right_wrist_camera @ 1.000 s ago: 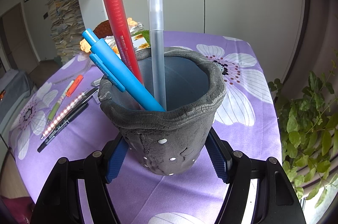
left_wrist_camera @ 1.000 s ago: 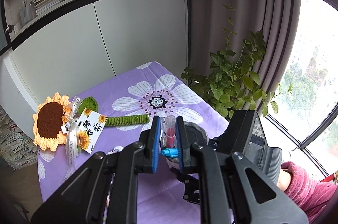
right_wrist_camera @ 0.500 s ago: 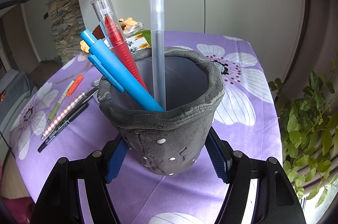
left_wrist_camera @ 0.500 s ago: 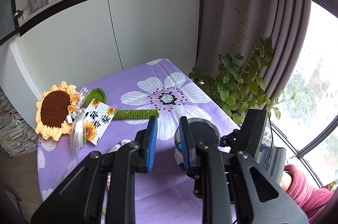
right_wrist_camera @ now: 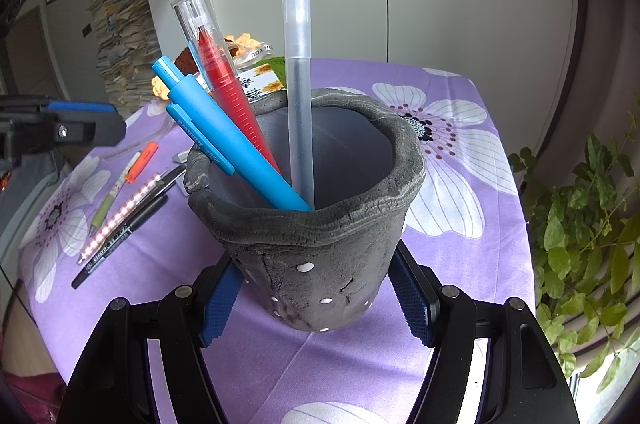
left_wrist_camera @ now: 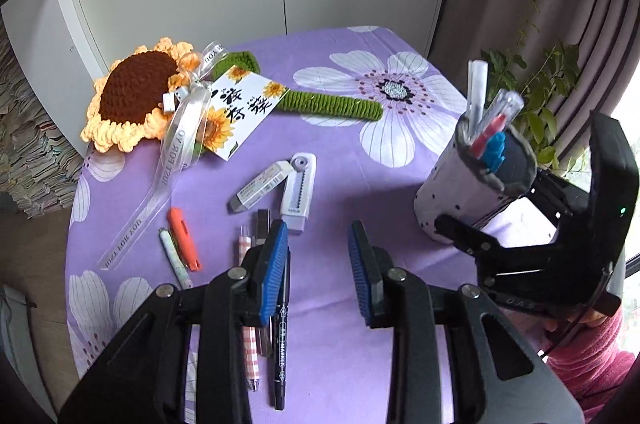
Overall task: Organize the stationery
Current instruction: 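Grasp the black marker with the left tool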
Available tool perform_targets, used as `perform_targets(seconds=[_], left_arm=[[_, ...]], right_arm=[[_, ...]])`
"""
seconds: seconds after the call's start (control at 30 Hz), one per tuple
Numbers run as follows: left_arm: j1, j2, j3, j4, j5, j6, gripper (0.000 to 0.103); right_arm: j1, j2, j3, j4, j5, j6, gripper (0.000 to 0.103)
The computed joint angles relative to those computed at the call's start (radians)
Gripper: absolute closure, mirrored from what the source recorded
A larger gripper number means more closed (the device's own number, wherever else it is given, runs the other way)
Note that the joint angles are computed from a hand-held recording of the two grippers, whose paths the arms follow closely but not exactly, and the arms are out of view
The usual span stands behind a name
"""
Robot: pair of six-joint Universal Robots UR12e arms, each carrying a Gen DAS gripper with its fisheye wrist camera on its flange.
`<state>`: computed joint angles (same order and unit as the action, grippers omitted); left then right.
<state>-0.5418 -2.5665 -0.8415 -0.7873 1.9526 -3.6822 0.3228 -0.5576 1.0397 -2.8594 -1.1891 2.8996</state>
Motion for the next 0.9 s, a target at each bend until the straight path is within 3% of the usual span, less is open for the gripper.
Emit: perform_targets(seconds=[0.57,0.73,0.9], left_arm=[[0.016,-0.033,0.020,-0.124,-0.041,-0.022,0.074],[0.013,-0.035,0.021,-0.129,-0.026,-0.012,0.074],[0.010,-0.036,0.020,-0.113,-0.075,-0.004,0.076]], right_arm=[[0.001,-0.001,0.004,-0.003,0.000,0.003,0.032],[0.001,-0.001,0.005,-0.003,0.001,0.004,0.032],[0.000,0.000,0.004,-0.002,0.001,0.003,0.032]])
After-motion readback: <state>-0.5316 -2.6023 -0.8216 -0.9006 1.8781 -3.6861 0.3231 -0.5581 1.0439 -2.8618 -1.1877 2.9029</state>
